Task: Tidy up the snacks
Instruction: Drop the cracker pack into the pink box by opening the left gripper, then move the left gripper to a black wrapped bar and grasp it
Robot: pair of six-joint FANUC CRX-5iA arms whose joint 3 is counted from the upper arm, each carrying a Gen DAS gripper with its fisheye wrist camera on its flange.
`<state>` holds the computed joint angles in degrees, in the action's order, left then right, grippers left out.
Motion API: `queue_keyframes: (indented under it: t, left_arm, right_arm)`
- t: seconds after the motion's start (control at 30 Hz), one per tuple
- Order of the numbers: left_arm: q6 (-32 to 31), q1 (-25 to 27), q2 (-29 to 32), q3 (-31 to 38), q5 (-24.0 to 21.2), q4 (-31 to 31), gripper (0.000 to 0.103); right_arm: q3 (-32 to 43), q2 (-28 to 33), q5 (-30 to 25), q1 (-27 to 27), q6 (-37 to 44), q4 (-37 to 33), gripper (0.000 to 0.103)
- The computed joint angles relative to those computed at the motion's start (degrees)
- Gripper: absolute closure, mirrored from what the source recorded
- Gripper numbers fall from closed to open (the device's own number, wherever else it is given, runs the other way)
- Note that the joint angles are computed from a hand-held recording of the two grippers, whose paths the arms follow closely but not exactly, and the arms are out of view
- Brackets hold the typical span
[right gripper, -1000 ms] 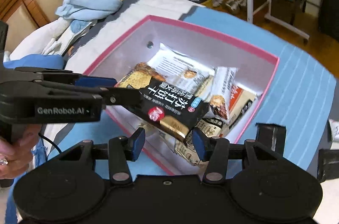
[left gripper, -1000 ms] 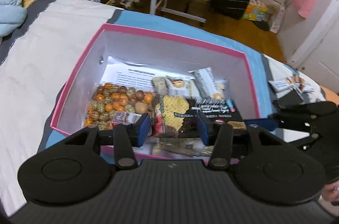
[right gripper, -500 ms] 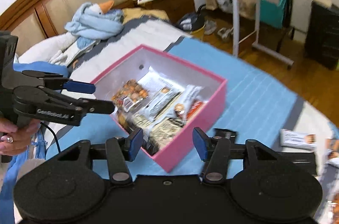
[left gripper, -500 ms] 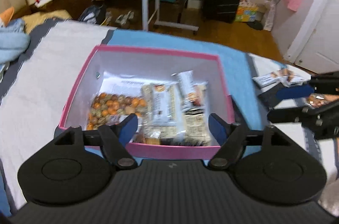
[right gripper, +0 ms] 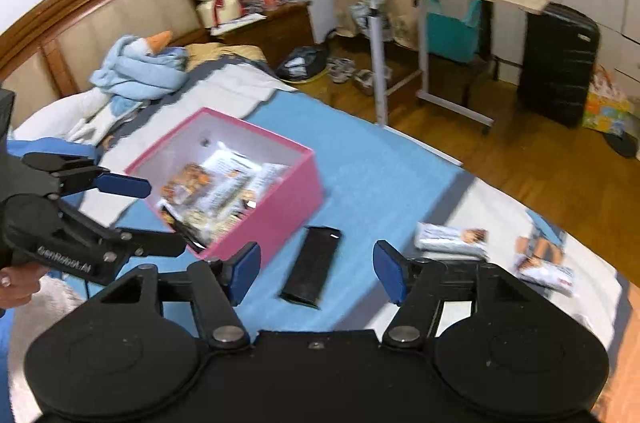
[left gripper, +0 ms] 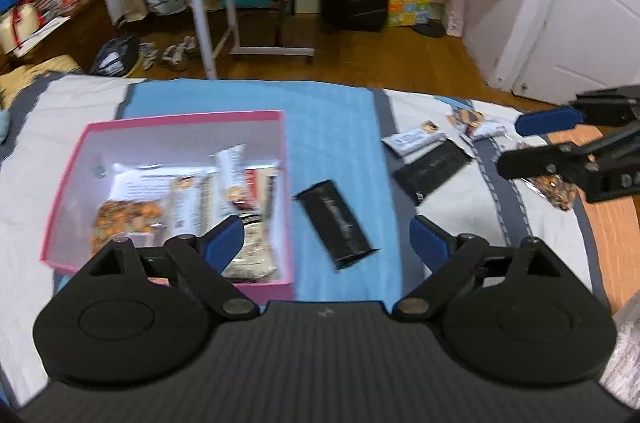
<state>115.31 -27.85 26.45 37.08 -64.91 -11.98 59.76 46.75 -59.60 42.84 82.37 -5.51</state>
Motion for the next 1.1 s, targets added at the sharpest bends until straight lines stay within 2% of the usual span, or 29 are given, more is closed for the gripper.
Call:
queue_keyframes:
  t: [0.2,0.3,0.4,0.5,0.57,0.6,0.63,0.67,0.73,0.77,0.83,0.9,0.93,1.03,1.1]
  left_arm:
    - [-4.0,0.3,5.8,3.0,3.8,8.2,0.013]
    - [-3.1,0.0,10.3,7.7,3.0,9.3,0.014]
    - [-1.8,0.2,15.0,12.6,1.8,10.4,0.016]
    - [-0.2,0.5,18.8,16.0,2.2,11.8,0.019]
    - [0.3,0.6,21.6,18.7,2.6,12.2,0.021]
    - [1.1,0.7,23.0,20.1,2.6,11.9,0.023]
    - [2.6,0.7,24.9,22.9,1.2,10.7,0.027]
    - [3.5,0.7,26.7,25.5,0.0,9.9,0.029]
    - [3.8,1.2,28.9,27.3,0.4,11.4,0.032]
    - [3.9,1.5,29.9,27.9,0.6,12.3,0.032]
    - [3.8,2.0,30.4,26.2,3.0,14.7,0.035]
    - [4.4,2.4,30.9,24.6,5.1,16.6,0.036]
    - [4.6,2.5,31.0,23.6,6.3,17.4,0.037]
    - [5.1,2.7,33.9,26.9,4.0,18.4,0.04]
    - [4.9,3.0,33.7,25.4,5.8,19.3,0.043]
  right_arm:
    - [-5.8,-1.1,4.4,-1.8,-0.6,2.6,0.033]
    - [-6.8,-0.2,6.4,-2.9,-0.5,3.8,0.033]
    - [-11.7,-0.3,12.8,-3.6,-2.7,7.9,0.033]
    - [-18.6,-1.2,22.3,-4.3,-4.4,10.7,0.033]
    - [-20.6,-0.4,25.6,-4.5,-5.8,13.6,0.033]
    - [-20.4,0.7,25.8,-4.5,-7.8,15.3,0.033]
    - [-17.7,2.5,23.2,-4.7,-8.2,14.6,0.033]
    - [-12.6,5.3,18.4,-5.2,-7.3,11.9,0.033]
    - [-3.9,9.9,10.8,-6.1,-4.1,7.2,0.033]
    - [-2.0,11.0,9.7,-6.5,-2.4,5.6,0.033]
    - [-2.4,11.4,11.0,-6.8,-1.4,4.8,0.033]
    - [-0.4,12.6,9.0,-7.2,-0.3,3.4,0.033]
    - [-1.0,12.3,9.7,-7.5,-0.1,2.6,0.033]
    - [-3.8,10.9,13.0,-8.7,1.9,-2.2,0.033]
    - [-4.4,11.0,14.1,-8.9,2.4,-2.5,0.033]
